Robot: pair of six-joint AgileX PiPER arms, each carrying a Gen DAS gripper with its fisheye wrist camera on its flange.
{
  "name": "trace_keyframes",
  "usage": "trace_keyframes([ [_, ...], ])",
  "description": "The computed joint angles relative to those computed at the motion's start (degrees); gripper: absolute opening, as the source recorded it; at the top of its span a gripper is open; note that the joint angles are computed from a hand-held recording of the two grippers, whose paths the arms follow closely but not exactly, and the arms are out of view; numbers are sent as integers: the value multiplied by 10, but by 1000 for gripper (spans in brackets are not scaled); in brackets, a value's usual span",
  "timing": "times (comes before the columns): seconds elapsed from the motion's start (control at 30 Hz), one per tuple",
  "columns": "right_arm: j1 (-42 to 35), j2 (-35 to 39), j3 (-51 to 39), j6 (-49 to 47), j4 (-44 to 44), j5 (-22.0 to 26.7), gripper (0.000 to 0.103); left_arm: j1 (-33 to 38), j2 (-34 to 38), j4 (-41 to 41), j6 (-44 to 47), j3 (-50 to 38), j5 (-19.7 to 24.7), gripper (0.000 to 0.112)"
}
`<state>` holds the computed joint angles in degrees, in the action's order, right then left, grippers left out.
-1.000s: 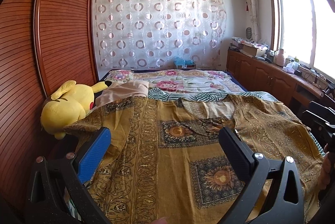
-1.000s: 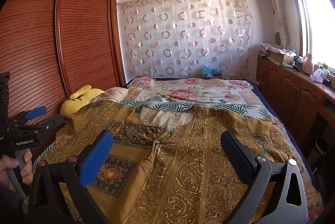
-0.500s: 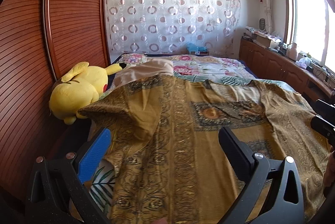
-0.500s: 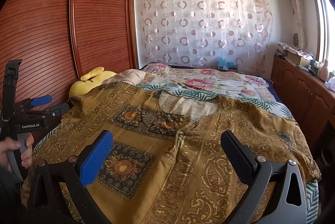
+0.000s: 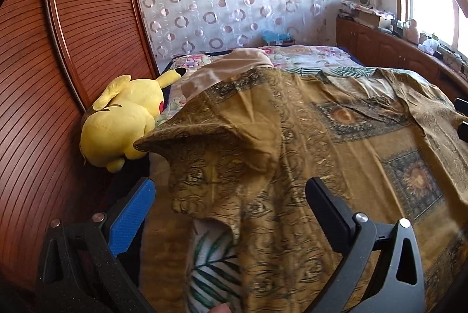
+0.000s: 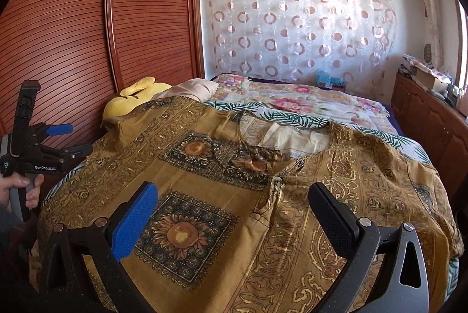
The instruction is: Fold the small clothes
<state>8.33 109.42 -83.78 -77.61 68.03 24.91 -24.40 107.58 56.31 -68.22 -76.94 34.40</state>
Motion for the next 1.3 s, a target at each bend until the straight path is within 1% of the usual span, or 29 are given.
trace_keyframes([
  [0.13, 11, 5, -2, -1, -1, -7, 103, 40, -13, -50, 44, 13, -42, 103],
  [0.2, 18, 10, -7, 3, -9, -10, 103, 59, -11, -76, 74, 8, -51, 103],
  [0.33, 21, 13, -19, 13, -31, 2, 103, 103, -2, -165, 169, -7, -75, 103],
  [0.43, 27, 21, -37, 25, -54, 10, 103, 123, 7, -193, 208, -15, -86, 100],
  [0.5, 34, 27, -49, 37, -74, 8, 103, 136, 17, -235, 259, -27, -88, 95],
  [0.57, 44, 38, -70, 59, -104, 10, 103, 150, 31, -301, 325, -43, -92, 85],
  [0.6, 47, 42, -78, 67, -115, 12, 103, 157, 37, -344, 366, -48, -97, 83],
  [0.67, 54, 50, -92, 81, -134, 17, 103, 167, 47, -411, 431, -57, -102, 73],
  [0.73, 55, 64, -114, 97, -152, 30, 103, 174, 57, -458, 474, -65, -99, 67],
  [0.83, 57, 77, -138, 115, -175, 49, 103, 186, 70, -553, 556, -73, -95, 52],
  [0.9, 57, 87, -157, 117, -178, 69, 103, 190, 69, -592, 589, -66, -102, 45],
  [0.97, 60, 97, -179, 135, -198, 82, 103, 192, 67, -633, 630, -65, -103, 30],
  [1.0, 62, 103, -191, 145, -209, 89, 103, 191, 67, -637, 634, -68, -100, 26],
  [1.03, 64, 109, -204, 155, -218, 93, 103, 187, 66, -624, 626, -70, -98, 18],
  [1.13, 64, 119, -226, 167, -222, 108, 103, 170, 64, -530, 550, -75, -92, 7],
  [1.2, 64, 119, -224, 160, -214, 106, 103, 167, 57, -512, 541, -72, -93, 6],
  [1.3, 60, 111, -204, 139, -196, 97, 103, 157, 32, -469, 503, -57, -108, 4],
])
